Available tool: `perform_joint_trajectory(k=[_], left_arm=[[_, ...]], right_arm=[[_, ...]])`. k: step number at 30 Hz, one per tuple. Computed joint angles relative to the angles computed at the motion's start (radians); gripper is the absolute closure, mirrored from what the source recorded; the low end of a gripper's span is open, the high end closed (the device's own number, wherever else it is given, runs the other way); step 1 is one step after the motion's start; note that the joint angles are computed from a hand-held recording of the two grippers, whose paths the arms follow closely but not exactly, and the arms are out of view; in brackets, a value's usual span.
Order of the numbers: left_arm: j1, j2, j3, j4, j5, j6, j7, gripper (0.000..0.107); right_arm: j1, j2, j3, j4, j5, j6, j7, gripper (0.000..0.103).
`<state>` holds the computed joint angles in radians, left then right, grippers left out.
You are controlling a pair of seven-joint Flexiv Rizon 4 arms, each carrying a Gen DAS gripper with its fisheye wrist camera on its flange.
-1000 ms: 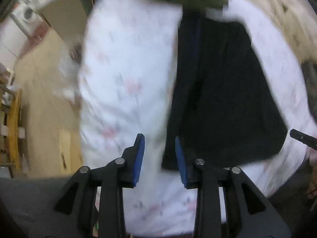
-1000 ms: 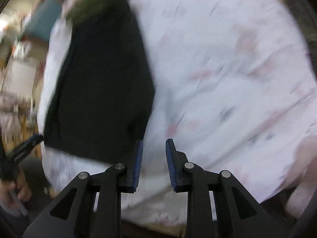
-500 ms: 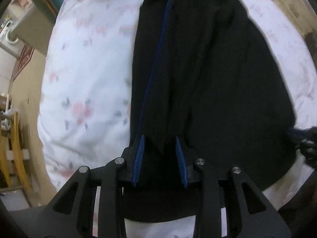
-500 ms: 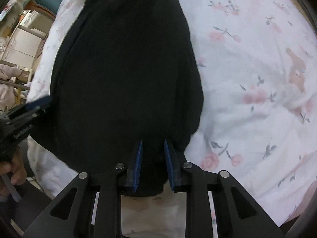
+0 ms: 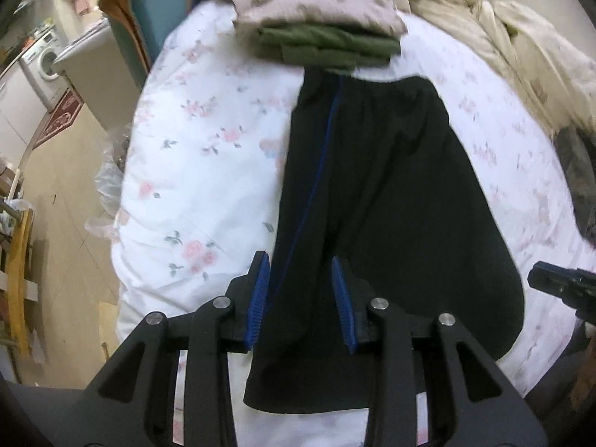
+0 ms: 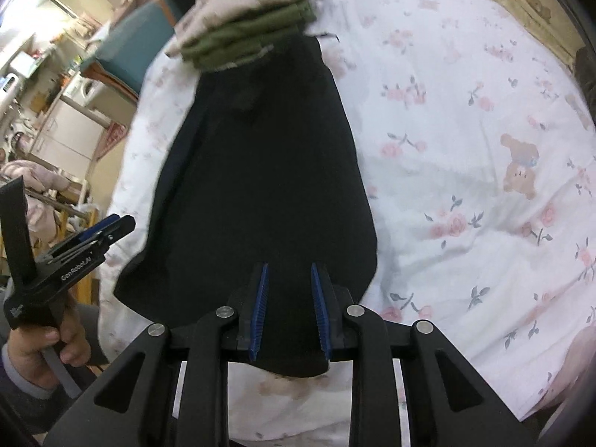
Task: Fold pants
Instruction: 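Lay the folded shorts flat and open both grippers, then grasp the leg hems with both grippers and fold them toward the waistband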
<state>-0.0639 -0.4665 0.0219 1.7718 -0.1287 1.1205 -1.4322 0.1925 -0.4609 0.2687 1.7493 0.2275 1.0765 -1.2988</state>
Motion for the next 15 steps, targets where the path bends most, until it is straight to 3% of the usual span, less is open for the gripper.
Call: perform_joint_trajectory(k=[4,6,10,11,12,13,15], left_arm=[[-0.011,0.005,0.021,-0.004,0.023,0.033,-0.030,0.074],[-0.010,-0.016,0.024,-0.047,0.024,0.012,-0.045,0.062],[-0.001,-0.039,0.024,-0.108,0.011,-0.009,-0.078,0.048],[0.000,-0.044,0.025,-0.125,0.012,-0.011,-0.083,0.037],[0.002,-0.046,0.023,-0.133,0.013,-0.008,-0.085,0.026],[0.006,-0.055,0.020,-0.153,0.012,-0.007,-0.081,0.023],[0.028,-0.072,-0.006,-0.191,-0.008,-0.025,-0.043,0.021]], right_arm=[[0.008,0.009,-0.004,0.002,-0.011,0.039,-0.003,0.077],[0.016,0.004,-0.008,-0.009,-0.016,0.050,0.010,0.077],[0.018,-0.033,-0.011,-0.059,-0.030,0.091,0.021,0.076],[0.010,-0.037,-0.004,-0.071,-0.026,0.092,0.018,0.071],[0.002,-0.038,0.003,-0.077,-0.020,0.097,0.013,0.047],[0.004,-0.043,-0.004,-0.085,-0.026,0.109,0.020,0.022],[0.029,-0.047,-0.044,-0.084,-0.061,0.154,0.070,0.019]])
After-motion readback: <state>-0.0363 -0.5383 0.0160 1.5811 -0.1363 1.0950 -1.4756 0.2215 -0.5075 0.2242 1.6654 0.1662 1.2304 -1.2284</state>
